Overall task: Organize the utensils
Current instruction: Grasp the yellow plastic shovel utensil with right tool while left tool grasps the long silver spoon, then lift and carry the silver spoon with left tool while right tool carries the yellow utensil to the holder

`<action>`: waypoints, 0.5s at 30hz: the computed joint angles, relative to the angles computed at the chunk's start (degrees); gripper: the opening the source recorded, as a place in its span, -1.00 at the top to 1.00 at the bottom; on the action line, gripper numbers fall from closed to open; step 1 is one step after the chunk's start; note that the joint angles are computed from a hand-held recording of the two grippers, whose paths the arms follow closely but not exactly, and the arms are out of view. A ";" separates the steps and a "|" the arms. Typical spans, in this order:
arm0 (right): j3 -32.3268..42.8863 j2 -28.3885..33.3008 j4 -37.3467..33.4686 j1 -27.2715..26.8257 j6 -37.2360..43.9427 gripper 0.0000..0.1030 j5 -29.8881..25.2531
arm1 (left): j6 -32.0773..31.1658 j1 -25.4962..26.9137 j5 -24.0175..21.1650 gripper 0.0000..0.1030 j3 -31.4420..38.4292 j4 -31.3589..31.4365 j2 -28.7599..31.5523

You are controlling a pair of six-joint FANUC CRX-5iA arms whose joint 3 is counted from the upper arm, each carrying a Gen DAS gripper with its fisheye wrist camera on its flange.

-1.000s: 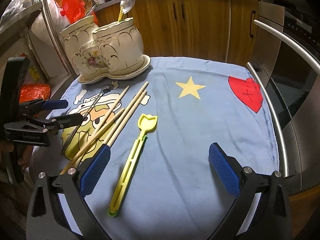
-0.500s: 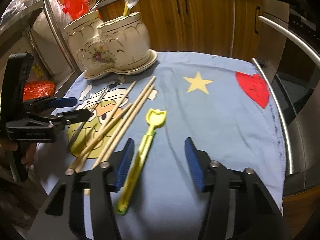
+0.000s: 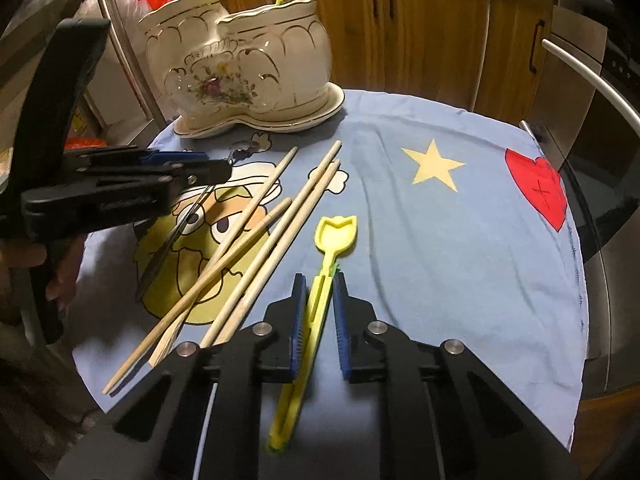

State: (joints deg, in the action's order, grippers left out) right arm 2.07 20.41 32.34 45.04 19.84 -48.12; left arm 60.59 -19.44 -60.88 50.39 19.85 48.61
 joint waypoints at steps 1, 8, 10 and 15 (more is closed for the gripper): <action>-0.14 -0.08 0.06 -0.06 -0.27 0.77 0.16 | 0.75 -0.26 -0.37 0.37 1.44 -0.72 0.81; -1.40 -0.84 -0.02 -0.53 -2.09 0.80 2.54 | 3.08 -1.27 0.76 0.60 3.67 -3.37 2.25; -2.11 -1.19 0.32 -0.61 -2.91 0.80 3.73 | 3.26 -1.20 1.47 0.82 2.91 -4.03 1.78; -3.34 -1.78 1.45 -0.63 -4.35 0.81 5.47 | 2.39 -0.19 -0.29 0.93 3.02 -1.01 2.14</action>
